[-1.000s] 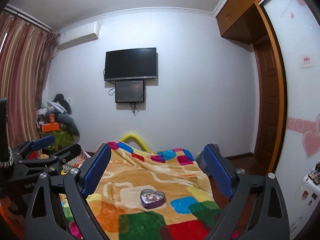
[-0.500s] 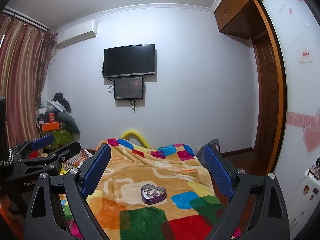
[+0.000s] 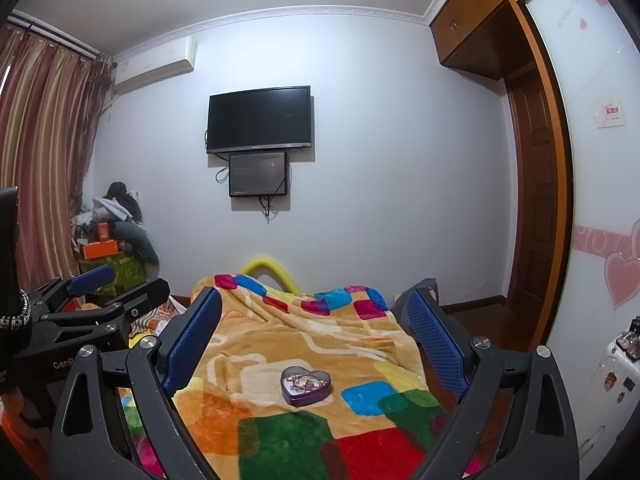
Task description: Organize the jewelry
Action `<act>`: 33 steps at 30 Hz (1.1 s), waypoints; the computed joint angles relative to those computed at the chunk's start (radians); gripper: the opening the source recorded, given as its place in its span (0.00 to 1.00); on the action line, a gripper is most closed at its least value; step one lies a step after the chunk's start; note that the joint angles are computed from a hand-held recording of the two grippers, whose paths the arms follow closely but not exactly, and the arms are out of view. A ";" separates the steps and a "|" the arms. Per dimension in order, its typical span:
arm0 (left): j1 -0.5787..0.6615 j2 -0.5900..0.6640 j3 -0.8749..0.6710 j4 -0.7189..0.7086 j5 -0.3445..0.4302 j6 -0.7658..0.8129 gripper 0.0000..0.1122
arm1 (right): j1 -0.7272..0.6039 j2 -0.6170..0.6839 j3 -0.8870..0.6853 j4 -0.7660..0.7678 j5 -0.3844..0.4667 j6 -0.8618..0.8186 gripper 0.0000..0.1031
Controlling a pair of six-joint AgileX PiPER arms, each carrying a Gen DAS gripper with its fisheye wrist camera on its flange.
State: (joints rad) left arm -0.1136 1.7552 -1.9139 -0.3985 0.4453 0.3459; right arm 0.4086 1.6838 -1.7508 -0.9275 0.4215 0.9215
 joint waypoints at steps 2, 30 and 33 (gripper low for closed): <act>0.000 0.000 -0.002 0.005 0.000 -0.004 0.86 | 0.001 0.000 0.001 -0.002 0.001 0.005 0.90; 0.011 0.018 -0.030 -0.022 0.031 -0.016 0.91 | -0.014 -0.005 -0.001 0.069 0.008 -0.044 0.90; 0.011 0.020 -0.032 -0.025 0.033 -0.016 0.91 | -0.013 -0.002 -0.006 0.070 0.011 -0.047 0.90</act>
